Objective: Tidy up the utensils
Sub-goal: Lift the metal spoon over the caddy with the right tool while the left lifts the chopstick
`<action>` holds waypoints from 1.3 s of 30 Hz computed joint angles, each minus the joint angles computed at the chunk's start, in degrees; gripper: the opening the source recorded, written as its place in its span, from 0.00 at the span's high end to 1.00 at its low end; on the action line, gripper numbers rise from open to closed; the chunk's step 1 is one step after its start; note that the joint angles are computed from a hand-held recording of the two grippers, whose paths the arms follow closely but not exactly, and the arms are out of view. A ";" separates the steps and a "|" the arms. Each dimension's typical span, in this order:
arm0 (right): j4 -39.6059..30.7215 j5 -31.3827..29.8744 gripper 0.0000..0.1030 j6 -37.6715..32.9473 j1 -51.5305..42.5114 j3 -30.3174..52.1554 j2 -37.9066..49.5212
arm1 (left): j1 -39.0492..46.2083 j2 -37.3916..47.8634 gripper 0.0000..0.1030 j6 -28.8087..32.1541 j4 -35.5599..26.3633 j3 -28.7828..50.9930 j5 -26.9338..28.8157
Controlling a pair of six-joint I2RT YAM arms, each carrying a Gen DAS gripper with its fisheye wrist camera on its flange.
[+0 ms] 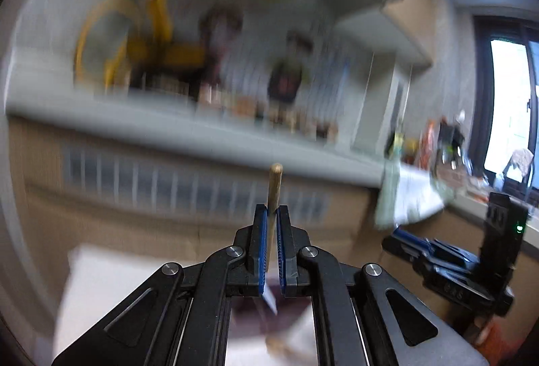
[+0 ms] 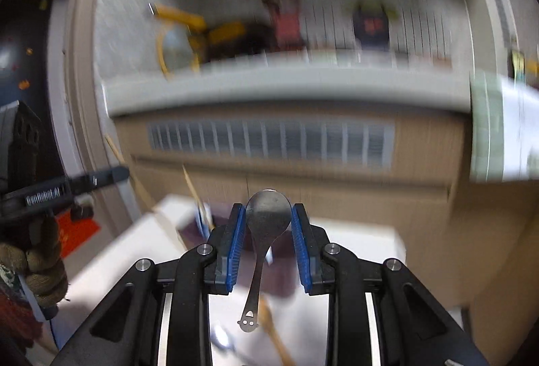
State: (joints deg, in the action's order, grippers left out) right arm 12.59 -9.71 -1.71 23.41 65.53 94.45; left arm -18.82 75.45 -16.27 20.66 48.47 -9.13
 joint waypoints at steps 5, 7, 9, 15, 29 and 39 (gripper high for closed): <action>-6.67 3.96 0.76 -1.21 2.59 15.57 6.62 | 3.17 8.93 0.95 1.69 -3.17 10.45 1.96; -9.04 3.70 0.76 -0.56 2.51 19.37 9.40 | 4.31 10.40 0.95 1.45 -1.82 10.35 3.70; -9.50 3.34 0.76 -0.20 2.26 22.13 12.41 | 5.07 11.26 0.95 1.87 -1.16 10.44 4.35; -11.25 4.20 0.76 -0.18 2.35 26.19 17.77 | 5.19 12.63 0.96 1.35 -0.84 8.99 4.62; -12.13 1.15 0.76 0.90 0.35 21.73 16.72 | 11.40 14.12 0.87 1.99 -7.86 2.27 18.06; -10.74 -4.05 0.76 2.51 -3.36 10.26 10.03 | 2.00 33.42 0.67 23.10 -24.53 9.35 19.61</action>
State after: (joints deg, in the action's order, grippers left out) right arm 1.85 -13.76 0.80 20.05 75.79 104.49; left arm -16.83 108.88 6.84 -3.87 57.82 10.49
